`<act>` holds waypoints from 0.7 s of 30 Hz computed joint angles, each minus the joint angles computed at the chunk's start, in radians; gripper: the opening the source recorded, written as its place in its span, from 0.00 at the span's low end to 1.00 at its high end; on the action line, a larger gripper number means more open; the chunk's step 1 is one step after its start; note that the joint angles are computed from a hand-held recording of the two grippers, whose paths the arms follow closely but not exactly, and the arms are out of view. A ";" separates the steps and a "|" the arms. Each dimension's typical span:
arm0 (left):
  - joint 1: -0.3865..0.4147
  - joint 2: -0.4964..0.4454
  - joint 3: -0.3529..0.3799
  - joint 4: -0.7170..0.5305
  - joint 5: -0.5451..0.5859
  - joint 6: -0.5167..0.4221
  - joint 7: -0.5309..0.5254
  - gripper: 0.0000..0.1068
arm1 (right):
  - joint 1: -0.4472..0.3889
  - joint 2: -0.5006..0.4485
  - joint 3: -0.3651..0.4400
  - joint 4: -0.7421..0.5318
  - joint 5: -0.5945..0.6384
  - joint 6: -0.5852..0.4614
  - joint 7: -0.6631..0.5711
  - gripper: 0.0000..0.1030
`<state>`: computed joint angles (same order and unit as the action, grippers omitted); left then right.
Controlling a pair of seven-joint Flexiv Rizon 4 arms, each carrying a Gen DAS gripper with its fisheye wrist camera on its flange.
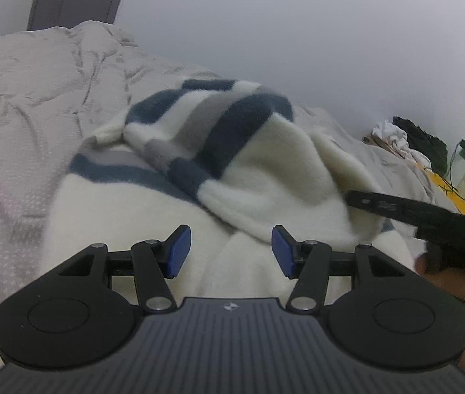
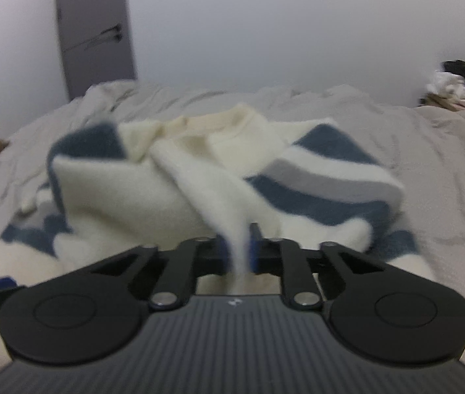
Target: Fold large clothes
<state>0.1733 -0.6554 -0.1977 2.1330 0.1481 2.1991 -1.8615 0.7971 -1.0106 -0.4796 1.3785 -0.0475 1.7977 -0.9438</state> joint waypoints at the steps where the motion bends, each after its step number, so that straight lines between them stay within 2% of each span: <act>1: -0.009 0.002 0.008 0.002 -0.010 0.005 0.001 0.57 | 0.018 0.005 -0.022 0.017 0.027 0.008 0.017 0.12; 4: -0.037 0.008 0.032 0.009 -0.038 0.014 0.008 0.57 | 0.034 0.040 -0.026 0.070 0.110 0.032 0.079 0.11; 7: -0.054 0.012 0.047 0.014 -0.055 0.023 0.016 0.57 | 0.081 0.065 -0.073 0.140 0.196 0.040 0.149 0.11; 9: -0.067 0.017 0.056 0.020 -0.067 0.028 0.022 0.57 | 0.086 0.093 -0.061 0.183 0.228 0.028 0.198 0.11; 13: -0.096 0.032 0.077 0.037 -0.104 0.031 0.032 0.57 | 0.068 0.148 0.000 0.259 0.225 -0.015 0.292 0.11; 17: -0.093 0.049 0.079 0.055 -0.114 0.035 0.027 0.57 | 0.039 0.187 0.060 0.298 0.158 -0.052 0.327 0.14; 20: -0.076 0.065 0.072 0.066 -0.106 0.037 0.011 0.57 | 0.005 0.234 0.121 0.335 0.115 -0.075 0.353 0.24; 21: -0.070 0.070 0.070 0.068 -0.102 0.033 0.006 0.57 | -0.018 0.254 0.157 0.350 0.097 -0.082 0.355 0.33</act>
<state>0.1036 -0.5852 -0.1277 2.2011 0.0459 2.2321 -1.8560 0.7794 -0.7561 -0.3223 1.7284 0.0499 1.7155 -0.5888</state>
